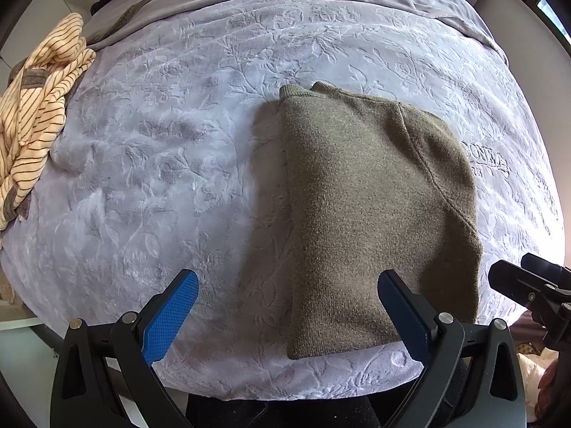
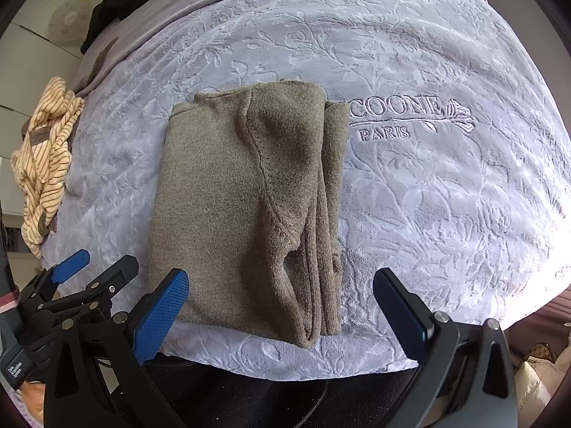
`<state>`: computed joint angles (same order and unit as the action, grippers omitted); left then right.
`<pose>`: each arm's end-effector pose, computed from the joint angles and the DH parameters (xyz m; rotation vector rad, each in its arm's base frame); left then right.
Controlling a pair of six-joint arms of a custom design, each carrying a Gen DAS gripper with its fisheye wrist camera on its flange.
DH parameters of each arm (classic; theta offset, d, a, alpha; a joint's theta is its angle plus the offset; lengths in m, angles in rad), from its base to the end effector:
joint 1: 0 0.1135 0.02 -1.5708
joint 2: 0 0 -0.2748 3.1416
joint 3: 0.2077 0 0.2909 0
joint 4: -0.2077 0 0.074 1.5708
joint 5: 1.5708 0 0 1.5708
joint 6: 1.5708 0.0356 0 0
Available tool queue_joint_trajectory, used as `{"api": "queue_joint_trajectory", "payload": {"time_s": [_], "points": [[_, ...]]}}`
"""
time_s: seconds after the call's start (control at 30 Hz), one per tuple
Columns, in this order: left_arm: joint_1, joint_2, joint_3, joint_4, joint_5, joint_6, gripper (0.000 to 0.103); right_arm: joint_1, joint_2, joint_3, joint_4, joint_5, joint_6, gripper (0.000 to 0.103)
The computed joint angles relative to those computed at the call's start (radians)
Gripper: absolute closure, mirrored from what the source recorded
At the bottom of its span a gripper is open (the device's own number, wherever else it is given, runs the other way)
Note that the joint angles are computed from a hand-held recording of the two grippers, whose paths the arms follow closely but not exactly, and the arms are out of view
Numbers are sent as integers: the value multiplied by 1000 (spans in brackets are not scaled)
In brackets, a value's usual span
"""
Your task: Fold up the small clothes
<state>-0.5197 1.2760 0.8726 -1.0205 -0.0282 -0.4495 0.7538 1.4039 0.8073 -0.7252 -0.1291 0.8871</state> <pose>0.2102 -0.1191 0.2115 0.1021 2.9961 -0.0654 0.1941 0.1884 0.1682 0.1779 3.0332 0.4120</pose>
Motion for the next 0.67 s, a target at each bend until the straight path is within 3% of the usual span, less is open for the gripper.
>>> {"api": "queue_joint_trajectory", "payload": {"time_s": [0.67], "points": [[-9, -9, -11, 23, -17, 9, 2, -6, 30, 19, -5, -1, -22, 0]]}}
